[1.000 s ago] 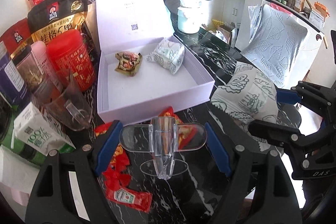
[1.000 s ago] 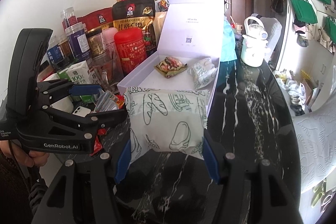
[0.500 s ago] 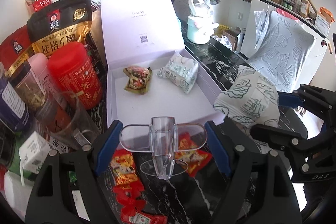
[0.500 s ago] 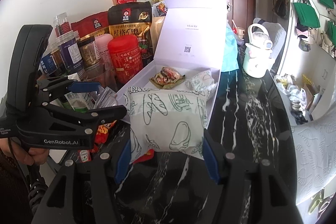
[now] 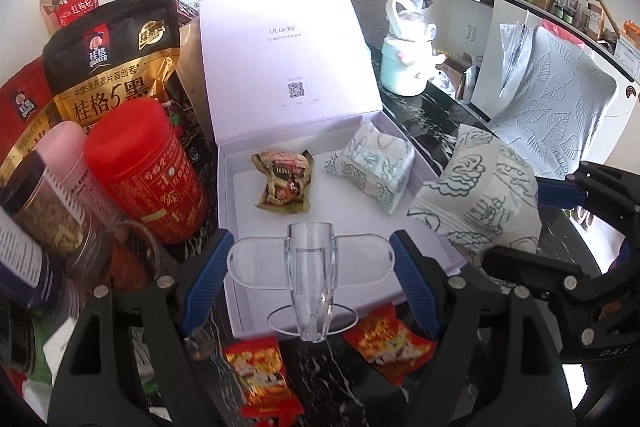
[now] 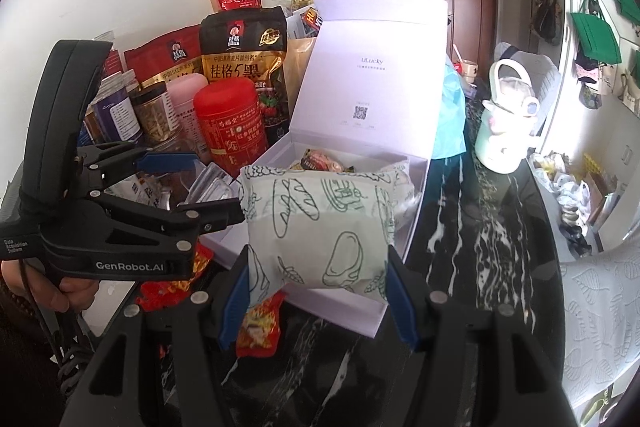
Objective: Organize objects
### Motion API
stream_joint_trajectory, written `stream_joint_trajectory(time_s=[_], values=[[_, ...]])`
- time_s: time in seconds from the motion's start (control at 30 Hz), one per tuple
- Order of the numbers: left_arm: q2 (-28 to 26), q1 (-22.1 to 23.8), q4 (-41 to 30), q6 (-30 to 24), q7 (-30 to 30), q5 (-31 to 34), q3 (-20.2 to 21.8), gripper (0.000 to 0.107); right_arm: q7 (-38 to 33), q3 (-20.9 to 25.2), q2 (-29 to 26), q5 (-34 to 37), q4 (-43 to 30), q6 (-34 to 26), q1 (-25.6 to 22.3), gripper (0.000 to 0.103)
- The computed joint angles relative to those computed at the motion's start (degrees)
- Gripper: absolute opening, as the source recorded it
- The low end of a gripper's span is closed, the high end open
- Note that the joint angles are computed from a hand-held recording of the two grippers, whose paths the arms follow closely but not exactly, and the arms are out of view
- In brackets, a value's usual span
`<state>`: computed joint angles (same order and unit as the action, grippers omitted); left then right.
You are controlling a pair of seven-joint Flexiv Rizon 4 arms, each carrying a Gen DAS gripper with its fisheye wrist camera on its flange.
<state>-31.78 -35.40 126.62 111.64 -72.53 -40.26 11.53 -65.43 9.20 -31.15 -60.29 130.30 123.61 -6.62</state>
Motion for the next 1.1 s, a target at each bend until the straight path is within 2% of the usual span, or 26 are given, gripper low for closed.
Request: stream_joint_trajectory(time_s=[0.2,0.47,0.67,1.1], values=[[-2.03,1.06,-3.13,-2.43,-0.34,0.65,0.98,0.079,4.18,0.34,-2.81,-4.83,-5.08,-1.62,-0.52,0.062],[-5.06,0.58,-7.55,-6.45,-3.51,3.73,4.82,0.079,11.57,-0.90,-6.57,-13.01,-12.05,-2.62,-0.46,0.062],[-7.20,0.61,-10.95,-9.10,-6.71,7.22,7.41,0.079,17.82,-4.70,-8.78,-18.74,-17.17,-1.33,1.91,0.062],[-11.36,4.82,-17.76,-14.02,-13.21,16.06,7.51,0.079,30.10,-14.68,-12.86,-26.08,-26.73,1.31,8.56,0.062]])
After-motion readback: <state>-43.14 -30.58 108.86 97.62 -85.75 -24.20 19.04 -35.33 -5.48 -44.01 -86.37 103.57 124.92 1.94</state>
